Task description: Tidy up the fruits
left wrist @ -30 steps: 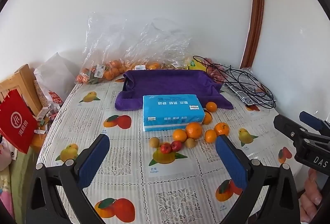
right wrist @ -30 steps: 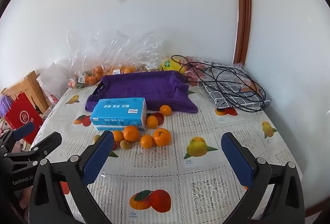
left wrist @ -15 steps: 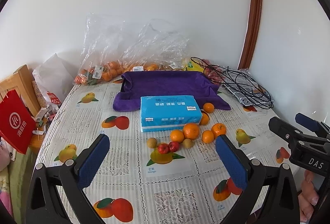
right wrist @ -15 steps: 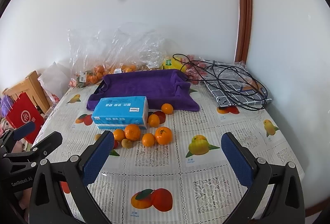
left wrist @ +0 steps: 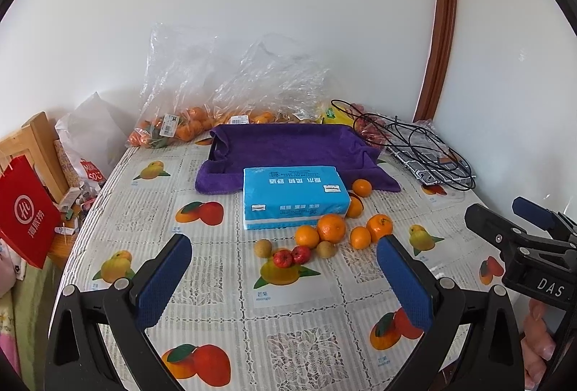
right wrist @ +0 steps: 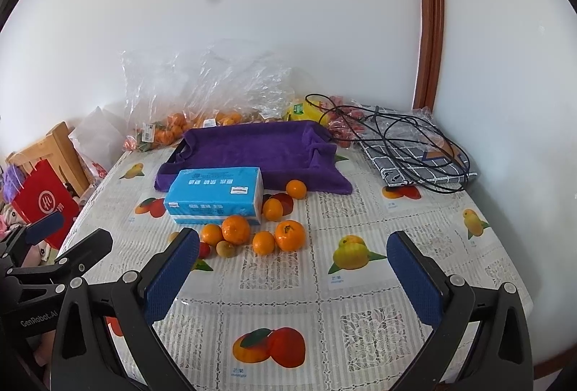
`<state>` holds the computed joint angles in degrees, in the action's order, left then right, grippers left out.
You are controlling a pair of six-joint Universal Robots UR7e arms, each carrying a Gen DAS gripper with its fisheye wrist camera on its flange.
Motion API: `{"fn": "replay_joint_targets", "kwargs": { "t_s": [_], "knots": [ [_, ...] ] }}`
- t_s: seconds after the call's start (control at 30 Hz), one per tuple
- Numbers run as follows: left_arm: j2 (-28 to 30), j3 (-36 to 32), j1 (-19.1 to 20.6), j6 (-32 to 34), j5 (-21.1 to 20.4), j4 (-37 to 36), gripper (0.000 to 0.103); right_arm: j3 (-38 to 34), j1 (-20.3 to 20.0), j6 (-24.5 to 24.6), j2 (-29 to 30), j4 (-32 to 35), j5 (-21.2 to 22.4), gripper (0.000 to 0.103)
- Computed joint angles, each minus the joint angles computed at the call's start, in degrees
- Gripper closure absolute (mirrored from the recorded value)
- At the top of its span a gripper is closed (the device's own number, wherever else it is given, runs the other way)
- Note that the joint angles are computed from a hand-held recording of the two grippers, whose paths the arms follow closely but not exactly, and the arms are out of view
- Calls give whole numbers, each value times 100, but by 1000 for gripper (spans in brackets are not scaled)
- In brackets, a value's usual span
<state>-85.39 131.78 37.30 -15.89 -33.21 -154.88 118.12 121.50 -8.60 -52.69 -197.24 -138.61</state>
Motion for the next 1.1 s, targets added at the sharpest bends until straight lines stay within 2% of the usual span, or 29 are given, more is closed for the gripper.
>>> {"fn": "replay_joint_targets", "kwargs": {
  "t_s": [1.1],
  "knots": [
    [-33, 54, 13, 20, -19, -99, 0, 20, -12, 95, 10, 75, 148, 0]
  ]
}}
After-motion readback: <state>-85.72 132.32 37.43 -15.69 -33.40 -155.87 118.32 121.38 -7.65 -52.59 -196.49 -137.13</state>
